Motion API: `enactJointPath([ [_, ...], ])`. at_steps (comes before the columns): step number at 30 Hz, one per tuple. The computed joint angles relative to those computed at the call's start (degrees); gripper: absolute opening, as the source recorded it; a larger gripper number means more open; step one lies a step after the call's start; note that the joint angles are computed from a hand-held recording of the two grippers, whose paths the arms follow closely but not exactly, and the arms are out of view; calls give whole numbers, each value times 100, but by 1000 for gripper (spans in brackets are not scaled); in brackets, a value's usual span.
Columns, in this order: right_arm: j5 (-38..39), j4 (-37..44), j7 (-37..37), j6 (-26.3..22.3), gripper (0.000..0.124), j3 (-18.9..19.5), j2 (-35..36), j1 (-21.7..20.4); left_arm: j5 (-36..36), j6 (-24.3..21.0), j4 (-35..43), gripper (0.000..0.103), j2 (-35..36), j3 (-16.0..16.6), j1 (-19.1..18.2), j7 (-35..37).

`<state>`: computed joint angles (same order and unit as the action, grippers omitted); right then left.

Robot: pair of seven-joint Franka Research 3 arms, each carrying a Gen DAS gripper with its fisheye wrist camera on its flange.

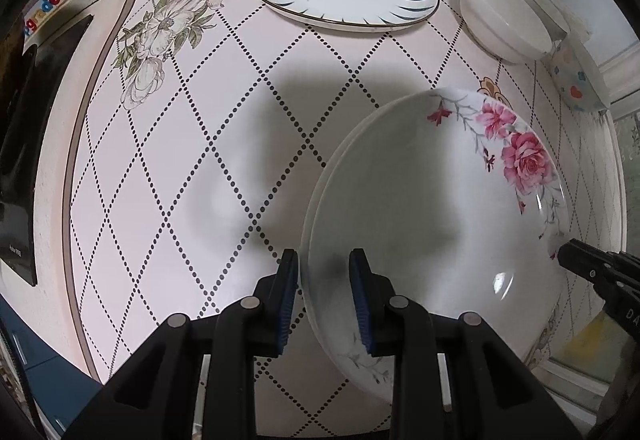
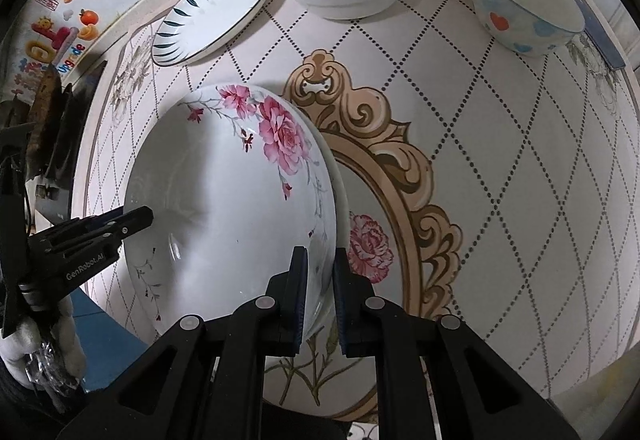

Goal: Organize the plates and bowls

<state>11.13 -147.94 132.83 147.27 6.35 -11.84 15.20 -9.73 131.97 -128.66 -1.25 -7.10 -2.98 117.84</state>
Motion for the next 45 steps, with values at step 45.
enactJointPath([
  [45, 697, 7700, -2774, -2536, 12, -627, 5733, -1140, 458, -1320, 4804, 17, 3524, -571, 141, -2187],
])
